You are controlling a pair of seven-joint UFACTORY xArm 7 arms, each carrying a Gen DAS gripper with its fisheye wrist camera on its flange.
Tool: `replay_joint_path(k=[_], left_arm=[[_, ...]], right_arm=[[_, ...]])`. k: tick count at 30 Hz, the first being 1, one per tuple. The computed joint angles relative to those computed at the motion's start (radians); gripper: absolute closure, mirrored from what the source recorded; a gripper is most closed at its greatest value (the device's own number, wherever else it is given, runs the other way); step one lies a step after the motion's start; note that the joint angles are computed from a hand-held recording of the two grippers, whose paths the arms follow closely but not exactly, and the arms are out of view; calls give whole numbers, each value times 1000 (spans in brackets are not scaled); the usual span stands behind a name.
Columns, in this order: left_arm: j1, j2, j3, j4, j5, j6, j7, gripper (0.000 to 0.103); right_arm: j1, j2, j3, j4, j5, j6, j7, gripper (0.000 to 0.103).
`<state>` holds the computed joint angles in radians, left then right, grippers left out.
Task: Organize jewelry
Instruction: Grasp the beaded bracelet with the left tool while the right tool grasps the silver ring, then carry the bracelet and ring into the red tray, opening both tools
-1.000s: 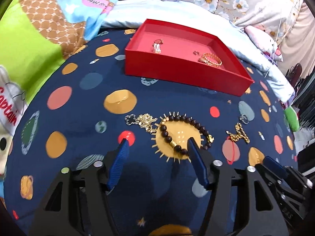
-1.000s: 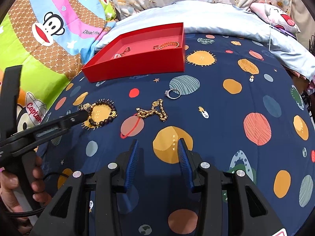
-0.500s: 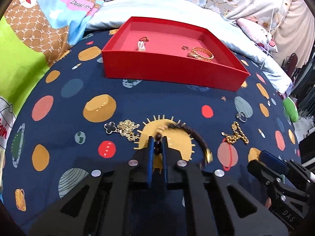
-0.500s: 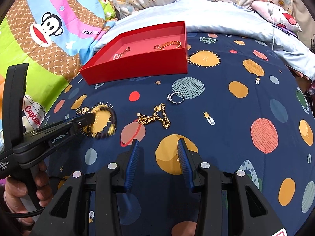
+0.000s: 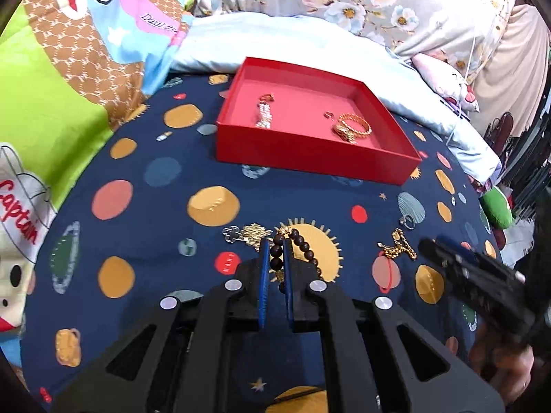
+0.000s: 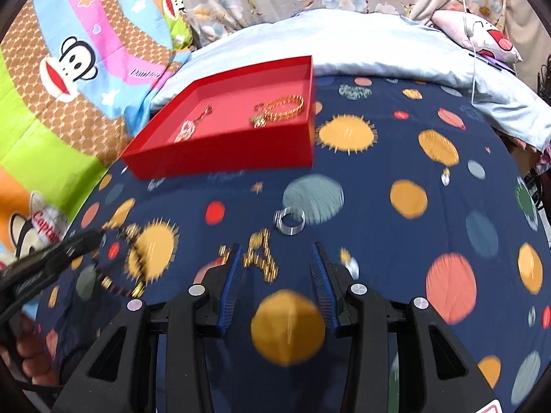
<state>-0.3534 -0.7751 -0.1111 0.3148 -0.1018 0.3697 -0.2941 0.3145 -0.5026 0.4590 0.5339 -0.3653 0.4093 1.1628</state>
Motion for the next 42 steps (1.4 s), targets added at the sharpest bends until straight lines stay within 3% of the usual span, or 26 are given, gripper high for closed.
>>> replay_joint_path(k=[6, 11, 20, 34, 42], left_arm=[[23, -12, 0, -4, 16, 18, 1, 96], [24, 4, 4, -5, 17, 15, 6, 96], [21, 21, 11, -9, 7, 12, 12, 96], [-7, -56, 23, 10, -20, 48, 35, 96], [-17, -31, 13, 93, -14, 24, 65, 96]], right_arm=[[-66, 112, 9, 66, -78, -22, 23, 66], [-61, 154, -6, 84, -123, -16, 54, 80], [-34, 160, -28, 88, -179, -4, 90, 80], [0, -2, -24, 51, -92, -1, 48, 80], [-42, -45, -1, 94, -67, -14, -29, 80]])
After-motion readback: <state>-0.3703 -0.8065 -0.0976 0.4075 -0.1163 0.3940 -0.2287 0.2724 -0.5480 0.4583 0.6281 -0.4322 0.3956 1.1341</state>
